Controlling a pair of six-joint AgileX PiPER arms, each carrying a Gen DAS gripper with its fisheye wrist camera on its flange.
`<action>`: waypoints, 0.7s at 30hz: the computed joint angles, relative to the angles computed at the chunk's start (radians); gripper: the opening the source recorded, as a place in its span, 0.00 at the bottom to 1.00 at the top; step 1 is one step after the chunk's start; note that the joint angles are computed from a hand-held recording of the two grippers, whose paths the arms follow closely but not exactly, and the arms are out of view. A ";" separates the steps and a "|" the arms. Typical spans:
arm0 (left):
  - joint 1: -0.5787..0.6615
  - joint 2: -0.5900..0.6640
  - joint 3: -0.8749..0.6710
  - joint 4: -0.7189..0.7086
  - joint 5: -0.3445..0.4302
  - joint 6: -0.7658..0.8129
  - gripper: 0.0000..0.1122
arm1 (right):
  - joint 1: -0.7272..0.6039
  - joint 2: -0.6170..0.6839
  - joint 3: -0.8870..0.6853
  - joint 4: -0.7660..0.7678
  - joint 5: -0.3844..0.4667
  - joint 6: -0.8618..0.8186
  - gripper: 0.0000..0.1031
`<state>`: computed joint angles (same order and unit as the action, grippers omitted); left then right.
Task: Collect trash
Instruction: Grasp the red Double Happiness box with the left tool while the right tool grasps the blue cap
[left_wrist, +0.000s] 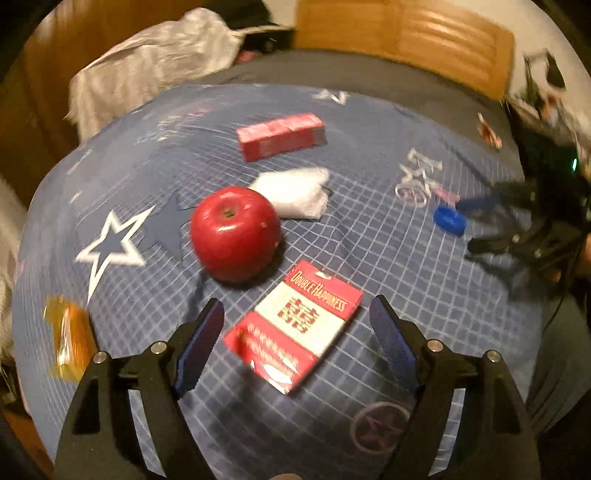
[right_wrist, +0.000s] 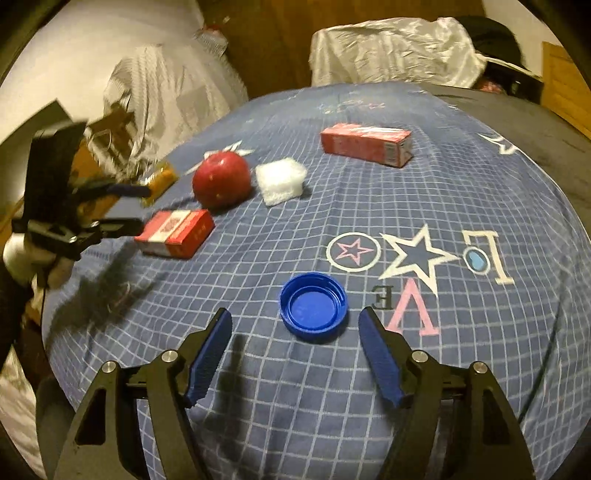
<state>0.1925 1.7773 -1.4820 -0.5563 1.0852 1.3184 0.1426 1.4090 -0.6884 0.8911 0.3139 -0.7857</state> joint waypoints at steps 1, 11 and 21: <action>-0.019 0.019 -0.022 0.021 0.003 -0.002 0.69 | 0.002 0.009 -0.014 -0.033 0.005 0.024 0.71; -0.083 0.109 -0.088 0.101 0.057 0.020 0.69 | 0.022 0.098 -0.092 -0.168 0.018 0.148 0.71; -0.074 0.045 0.037 0.071 -0.063 0.018 0.62 | 0.058 0.090 -0.077 -0.212 -0.027 0.205 0.44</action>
<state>0.1186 1.8224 -1.4445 -0.4851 1.0226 1.3364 0.2004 1.4994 -0.7655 0.6790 0.2869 -0.5805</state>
